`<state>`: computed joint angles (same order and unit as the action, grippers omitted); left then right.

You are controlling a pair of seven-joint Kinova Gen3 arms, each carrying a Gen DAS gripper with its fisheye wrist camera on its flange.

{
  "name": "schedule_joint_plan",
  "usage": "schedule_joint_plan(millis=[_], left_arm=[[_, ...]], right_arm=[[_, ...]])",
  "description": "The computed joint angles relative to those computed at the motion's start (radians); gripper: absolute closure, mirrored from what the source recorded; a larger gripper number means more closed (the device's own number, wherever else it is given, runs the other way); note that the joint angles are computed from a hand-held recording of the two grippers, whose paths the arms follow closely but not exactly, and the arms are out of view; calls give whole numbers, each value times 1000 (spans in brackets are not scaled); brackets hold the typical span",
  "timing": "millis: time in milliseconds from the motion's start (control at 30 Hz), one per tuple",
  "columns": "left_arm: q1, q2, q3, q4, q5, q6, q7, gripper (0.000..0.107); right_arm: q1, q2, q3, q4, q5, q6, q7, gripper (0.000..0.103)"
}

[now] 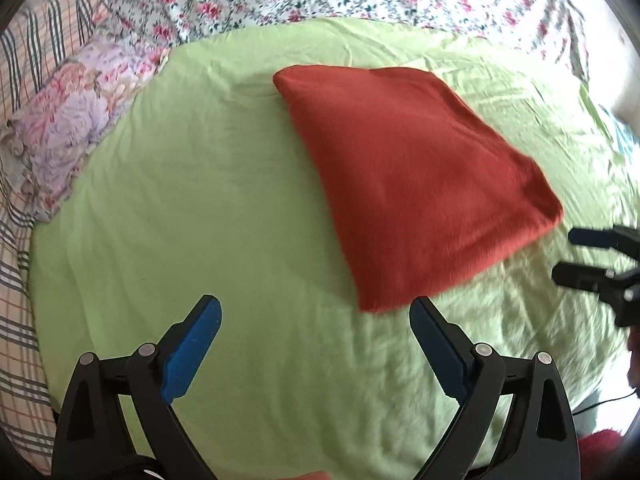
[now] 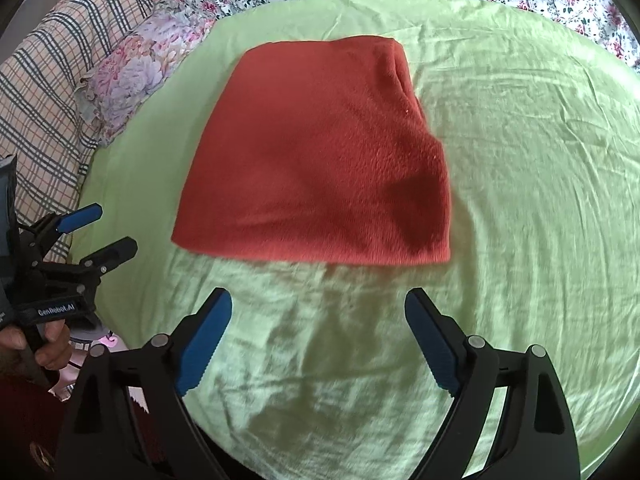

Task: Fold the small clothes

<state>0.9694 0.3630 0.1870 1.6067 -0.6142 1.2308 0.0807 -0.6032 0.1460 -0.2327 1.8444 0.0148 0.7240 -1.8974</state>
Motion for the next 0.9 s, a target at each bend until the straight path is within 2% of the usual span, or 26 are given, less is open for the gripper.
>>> schedule_joint_plan(millis=[400,900], left_arm=[[-32,57,-34,-120,-13,56,-105,12],[-64,82,-67,-161,26,25,-174,12]], right_arm=[[-9,55,20,-106,52,39,17,10],[7,147,37,-236,28,86,91,10]])
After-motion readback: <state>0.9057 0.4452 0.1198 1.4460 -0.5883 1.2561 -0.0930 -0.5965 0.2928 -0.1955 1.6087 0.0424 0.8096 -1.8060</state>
